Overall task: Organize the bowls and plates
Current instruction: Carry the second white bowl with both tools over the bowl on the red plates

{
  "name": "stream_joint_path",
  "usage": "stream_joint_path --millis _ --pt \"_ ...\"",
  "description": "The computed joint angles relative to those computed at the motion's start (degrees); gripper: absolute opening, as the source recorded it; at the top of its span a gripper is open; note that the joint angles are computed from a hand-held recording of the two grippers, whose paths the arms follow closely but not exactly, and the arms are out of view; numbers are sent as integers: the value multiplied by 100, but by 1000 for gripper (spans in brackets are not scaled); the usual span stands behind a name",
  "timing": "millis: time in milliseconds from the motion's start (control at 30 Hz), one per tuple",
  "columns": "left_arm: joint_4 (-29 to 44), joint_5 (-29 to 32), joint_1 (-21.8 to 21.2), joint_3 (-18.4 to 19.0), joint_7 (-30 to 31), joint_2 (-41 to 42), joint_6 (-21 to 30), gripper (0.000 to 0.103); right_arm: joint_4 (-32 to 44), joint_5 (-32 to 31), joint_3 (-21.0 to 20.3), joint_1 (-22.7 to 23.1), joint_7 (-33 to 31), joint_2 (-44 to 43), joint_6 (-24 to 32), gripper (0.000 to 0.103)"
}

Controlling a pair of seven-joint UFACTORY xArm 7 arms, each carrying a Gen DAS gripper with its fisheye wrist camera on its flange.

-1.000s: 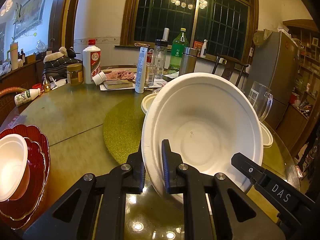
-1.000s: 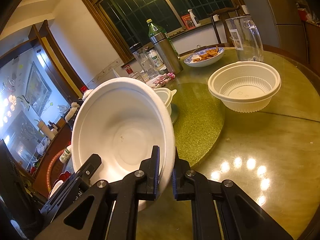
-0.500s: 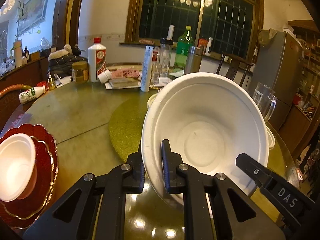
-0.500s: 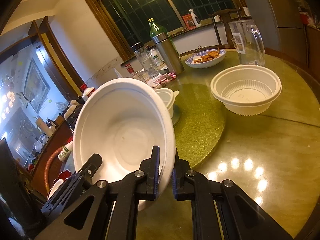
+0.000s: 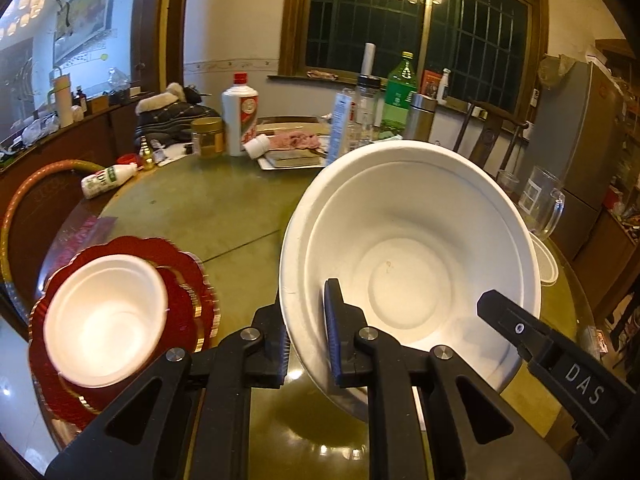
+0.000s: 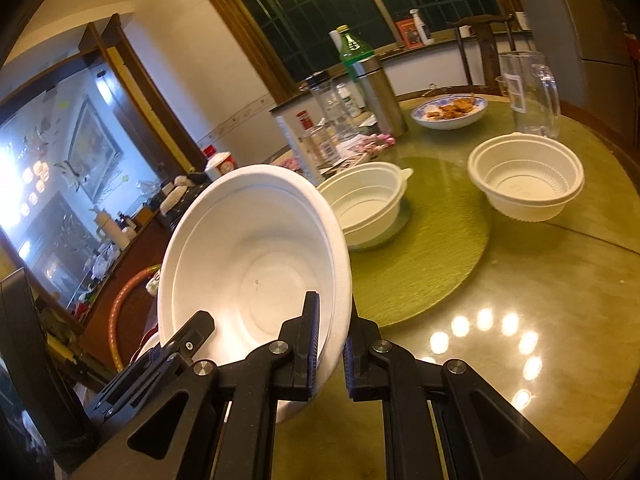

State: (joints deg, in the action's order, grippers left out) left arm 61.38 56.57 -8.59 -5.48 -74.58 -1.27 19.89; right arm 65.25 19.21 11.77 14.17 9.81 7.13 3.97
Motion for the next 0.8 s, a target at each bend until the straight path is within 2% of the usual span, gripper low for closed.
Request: stream_joint_path --millis 167,667,800 --pt "-337 -223 181 47 119 -302 -80 13 177 -149 58 135 29 95 135 10" --pt "-1104 -803 1127 -144 669 -1156 -453 13 805 -694 148 605 62 397 491 11" --pt "-1244 -846 1465 -261 795 -1398 -518 13 1112 -573 315 624 -118 547 627 11"
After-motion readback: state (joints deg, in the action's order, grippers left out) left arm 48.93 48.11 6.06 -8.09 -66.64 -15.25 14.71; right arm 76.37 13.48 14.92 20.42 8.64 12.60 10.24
